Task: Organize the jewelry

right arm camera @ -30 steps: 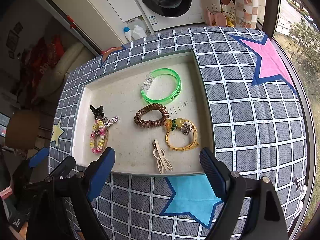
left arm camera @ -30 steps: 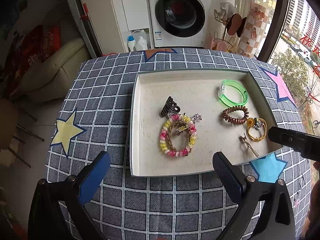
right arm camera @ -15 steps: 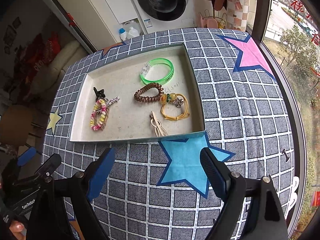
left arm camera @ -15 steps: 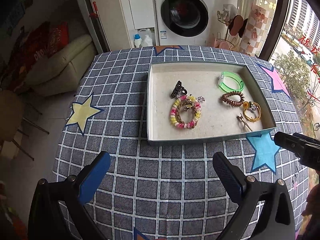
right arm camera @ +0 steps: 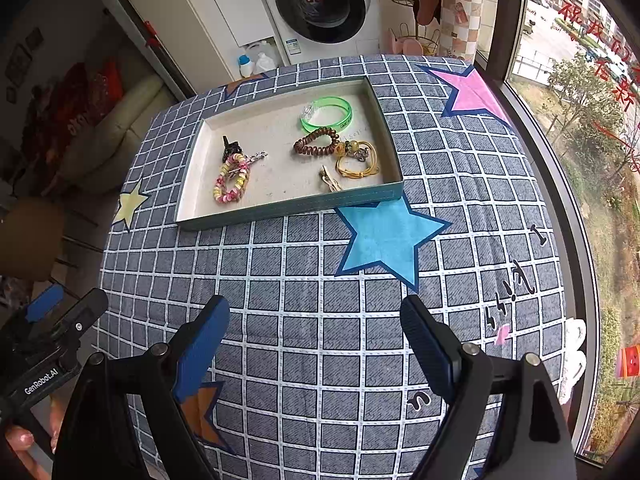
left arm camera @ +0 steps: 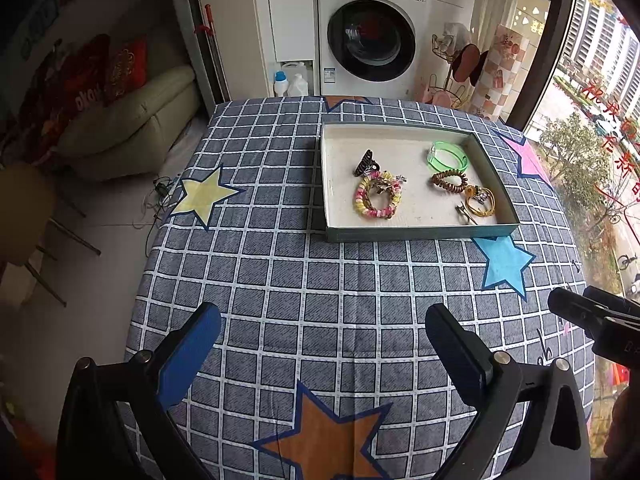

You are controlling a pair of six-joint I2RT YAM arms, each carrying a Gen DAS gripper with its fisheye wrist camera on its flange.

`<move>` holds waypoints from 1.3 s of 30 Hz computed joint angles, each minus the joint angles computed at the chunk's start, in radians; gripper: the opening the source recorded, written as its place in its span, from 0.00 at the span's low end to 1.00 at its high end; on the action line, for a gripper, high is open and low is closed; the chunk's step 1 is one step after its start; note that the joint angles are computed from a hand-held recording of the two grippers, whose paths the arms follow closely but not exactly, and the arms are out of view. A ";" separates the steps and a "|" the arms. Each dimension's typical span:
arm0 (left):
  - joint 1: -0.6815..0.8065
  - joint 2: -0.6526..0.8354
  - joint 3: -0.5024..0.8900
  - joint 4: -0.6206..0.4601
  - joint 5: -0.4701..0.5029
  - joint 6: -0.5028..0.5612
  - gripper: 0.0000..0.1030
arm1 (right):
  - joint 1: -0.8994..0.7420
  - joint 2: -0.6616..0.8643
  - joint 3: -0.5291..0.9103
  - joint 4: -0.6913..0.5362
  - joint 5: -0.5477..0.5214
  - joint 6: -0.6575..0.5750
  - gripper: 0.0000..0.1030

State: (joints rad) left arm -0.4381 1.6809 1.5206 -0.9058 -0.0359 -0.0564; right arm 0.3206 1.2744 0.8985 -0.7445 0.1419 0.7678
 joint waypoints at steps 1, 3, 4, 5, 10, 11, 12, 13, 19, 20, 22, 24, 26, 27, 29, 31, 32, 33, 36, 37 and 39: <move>0.006 -0.020 -0.012 -0.004 0.003 0.009 1.00 | 0.025 -0.015 0.002 -0.021 0.018 0.025 0.87; 0.013 -0.057 -0.033 -0.013 0.005 0.024 1.00 | 0.072 -0.039 0.012 -0.065 0.057 0.072 0.87; 0.018 -0.074 -0.043 -0.020 0.011 0.032 1.00 | 0.091 -0.049 0.019 -0.086 0.076 0.092 0.87; 0.022 -0.086 -0.047 -0.029 0.017 0.040 1.00 | 0.112 -0.057 0.026 -0.105 0.095 0.112 0.87; 0.028 -0.148 -0.072 -0.065 0.023 0.062 1.00 | 0.202 -0.077 0.088 -0.206 0.196 0.181 0.87; 0.028 -0.157 -0.074 -0.069 0.026 0.063 1.00 | 0.217 -0.079 0.100 -0.224 0.213 0.190 0.87; 0.027 -0.165 -0.076 -0.071 0.027 0.065 1.00 | 0.228 -0.079 0.111 -0.239 0.230 0.198 0.87; 0.025 -0.175 -0.080 -0.073 0.025 0.067 1.00 | 0.242 -0.078 0.121 -0.254 0.248 0.207 0.87; 0.002 -0.225 -0.089 -0.085 0.005 0.050 1.00 | 0.298 -0.115 0.127 -0.302 0.292 0.246 0.87; -0.005 -0.236 -0.090 -0.087 -0.008 0.045 1.00 | 0.312 -0.125 0.125 -0.308 0.305 0.254 0.87; -0.013 -0.259 -0.090 -0.097 -0.018 0.030 1.00 | 0.336 -0.139 0.131 -0.332 0.322 0.260 0.87; -0.021 -0.281 -0.093 -0.104 -0.026 0.015 1.00 | 0.364 -0.150 0.146 -0.365 0.344 0.271 0.87; -0.030 -0.299 -0.093 -0.119 -0.041 0.000 1.00 | 0.391 -0.155 0.170 -0.406 0.370 0.283 0.87; -0.035 -0.306 -0.093 -0.126 -0.046 -0.007 1.00 | 0.405 -0.160 0.179 -0.424 0.382 0.293 0.87; -0.044 -0.321 -0.092 -0.141 -0.054 -0.018 1.00 | 0.436 -0.171 0.198 -0.460 0.406 0.318 0.87; -0.054 -0.336 -0.091 -0.152 -0.064 -0.024 1.00 | 0.464 -0.168 0.219 -0.501 0.420 0.343 0.87; -0.060 -0.342 -0.089 -0.159 -0.068 -0.028 1.00 | 0.475 -0.163 0.231 -0.523 0.427 0.357 0.87; -0.066 -0.347 -0.086 -0.167 -0.071 -0.033 1.00 | 0.488 -0.158 0.243 -0.545 0.433 0.373 0.87; -0.081 -0.360 -0.078 -0.188 -0.078 -0.041 1.00 | 0.515 -0.151 0.270 -0.595 0.436 0.416 0.87; -0.087 -0.362 -0.074 -0.192 -0.079 -0.045 1.00 | 0.524 -0.152 0.277 -0.609 0.438 0.429 0.87; -0.096 -0.368 -0.067 -0.204 -0.081 -0.049 1.00 | 0.546 -0.152 0.291 -0.640 0.450 0.455 0.87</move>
State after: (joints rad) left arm -0.5341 1.3125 1.4535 -1.1095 -0.1166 -0.1059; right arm 0.8671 1.1226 1.1900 -1.3841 0.5921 1.2230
